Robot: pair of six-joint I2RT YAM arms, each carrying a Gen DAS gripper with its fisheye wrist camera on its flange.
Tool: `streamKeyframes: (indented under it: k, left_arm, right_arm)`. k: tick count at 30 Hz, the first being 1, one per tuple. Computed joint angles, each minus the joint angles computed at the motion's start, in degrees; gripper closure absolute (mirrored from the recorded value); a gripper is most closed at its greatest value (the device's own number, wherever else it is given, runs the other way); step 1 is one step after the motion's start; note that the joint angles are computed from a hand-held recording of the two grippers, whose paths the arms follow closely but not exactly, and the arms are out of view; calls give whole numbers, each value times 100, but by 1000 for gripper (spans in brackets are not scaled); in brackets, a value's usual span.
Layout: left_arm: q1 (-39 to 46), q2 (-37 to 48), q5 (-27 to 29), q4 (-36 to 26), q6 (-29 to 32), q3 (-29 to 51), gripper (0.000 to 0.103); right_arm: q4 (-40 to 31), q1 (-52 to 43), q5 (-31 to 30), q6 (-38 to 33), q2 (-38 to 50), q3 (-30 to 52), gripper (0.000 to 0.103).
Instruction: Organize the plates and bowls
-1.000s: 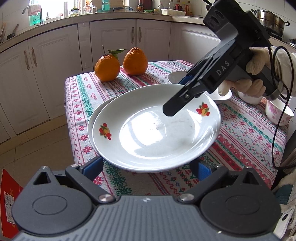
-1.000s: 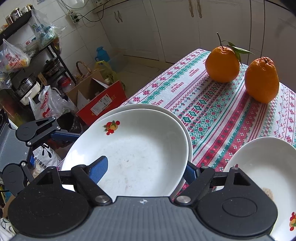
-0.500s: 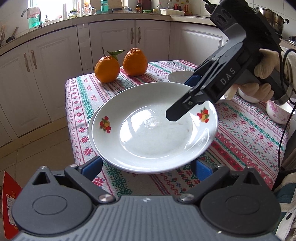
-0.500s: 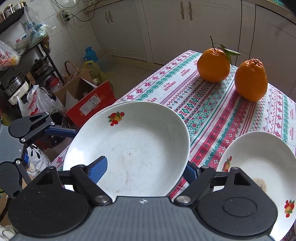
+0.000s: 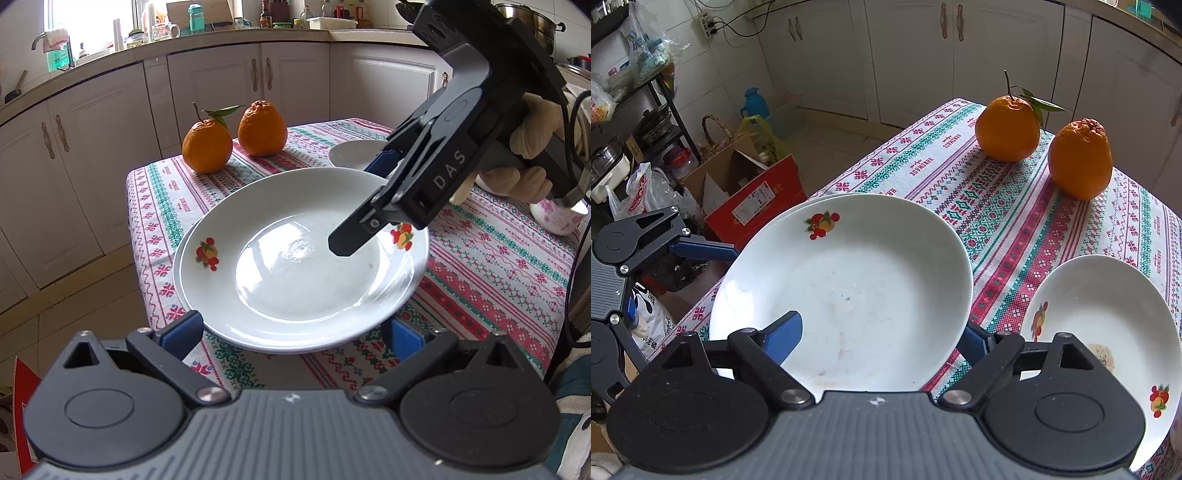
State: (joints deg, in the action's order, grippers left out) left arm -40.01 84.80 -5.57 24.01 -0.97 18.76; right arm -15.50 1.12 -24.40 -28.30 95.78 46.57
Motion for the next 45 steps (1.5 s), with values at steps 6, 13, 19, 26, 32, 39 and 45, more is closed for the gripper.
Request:
streamKeyframes:
  k: [6,13,19,26,32,39,45]
  left_arm:
    - [-66,29,-81,47,100,0,1]
    - [-107,-13,-161,32,94,-31,1]
    - [-154,-293,-215,23,-146,-136,1]
    - [-663,-1001,-755,-328,-219,-110,1]
    - [-1018,-886,-787,-639,-230,332,1]
    - [-1358,-149,-962,-482,-428,986,1]
    - [-1248,463,-845,-700,-339,1767,1]
  right_arm:
    - [44,12,95,-19,-15,-24,12]
    - [15,-48,164,-61,145,36,12]
    - [143,-135,80,-101,-182,-226,11]
    - [894,-667,-8,71,-1327,-1433,5]
    - [1801,-1410,282,33,-2407,-2672,0]
    - [2690,-2242,464,28,-1784,-3088,0]
    - [3275,-2502,315,57,-948,-2977,0]
